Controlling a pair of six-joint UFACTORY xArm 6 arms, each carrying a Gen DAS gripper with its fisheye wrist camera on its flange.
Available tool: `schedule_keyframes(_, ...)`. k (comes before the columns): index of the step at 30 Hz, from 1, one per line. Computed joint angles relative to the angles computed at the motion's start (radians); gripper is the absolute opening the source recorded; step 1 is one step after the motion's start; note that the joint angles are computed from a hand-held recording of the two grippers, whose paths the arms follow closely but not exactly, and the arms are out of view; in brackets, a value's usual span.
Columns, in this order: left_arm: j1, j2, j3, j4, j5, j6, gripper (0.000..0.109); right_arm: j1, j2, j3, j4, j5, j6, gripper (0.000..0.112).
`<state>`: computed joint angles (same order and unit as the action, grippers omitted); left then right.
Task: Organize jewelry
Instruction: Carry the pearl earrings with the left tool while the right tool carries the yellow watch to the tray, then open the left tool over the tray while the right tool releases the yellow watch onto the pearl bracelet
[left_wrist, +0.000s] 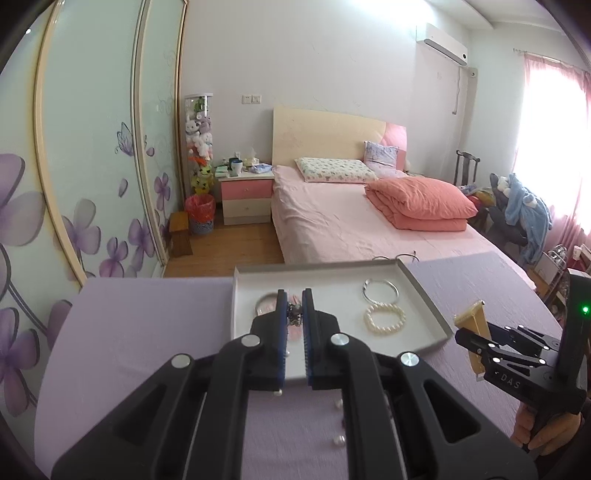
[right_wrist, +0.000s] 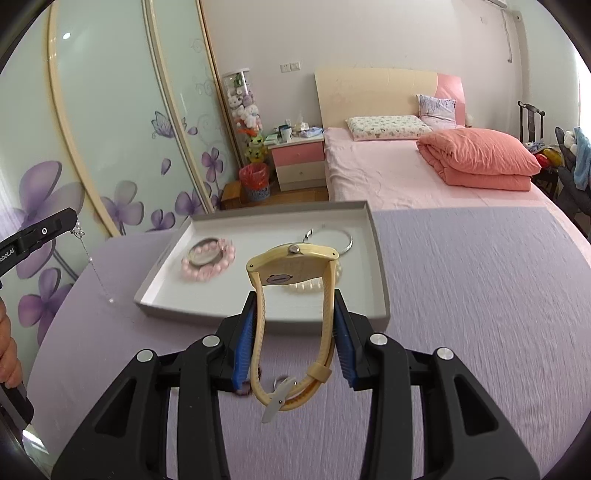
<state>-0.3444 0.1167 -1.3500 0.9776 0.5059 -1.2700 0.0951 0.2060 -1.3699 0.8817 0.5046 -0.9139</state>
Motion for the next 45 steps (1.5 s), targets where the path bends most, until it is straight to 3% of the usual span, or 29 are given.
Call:
schedule_keyframes(14, 0.053, 0.215, -0.216, -0.085, 0.007, 0.104, 0.008, 0.019, 0.238, -0.262, -0.142, 0.001, 0.167, 0.04)
schedule_keyframes(27, 0.082, 0.313, -0.252, -0.211, -0.025, 0.189, 0.011, 0.028, 0.291, -0.301, -0.179, -0.006, 0.201, 0.04)
schedule_keyframes(28, 0.084, 0.311, -0.247, -0.21, -0.028, 0.187, 0.018, 0.028, 0.291, -0.3, -0.183, -0.008, 0.201, 0.04)
schedule_keyframes(29, 0.085, 0.304, -0.235, -0.201, -0.033, 0.178, 0.034, 0.03, 0.292, -0.299, -0.188, -0.01, 0.206, 0.04)
schedule_keyframes(31, 0.085, 0.28, -0.203, -0.138, -0.028, 0.097, 0.05, 0.031, 0.297, -0.302, -0.2, -0.012, 0.218, 0.04)
schedule_keyframes(38, 0.095, 0.187, -0.084, -0.003, -0.032, -0.078, 0.079, 0.042, 0.346, -0.363, -0.269, -0.005, 0.289, 0.04)
schedule_keyframes(45, 0.094, 0.132, -0.004, 0.062, -0.013, -0.131, 0.089, 0.053, 0.453, -0.509, -0.402, 0.054, 0.433, 0.04)
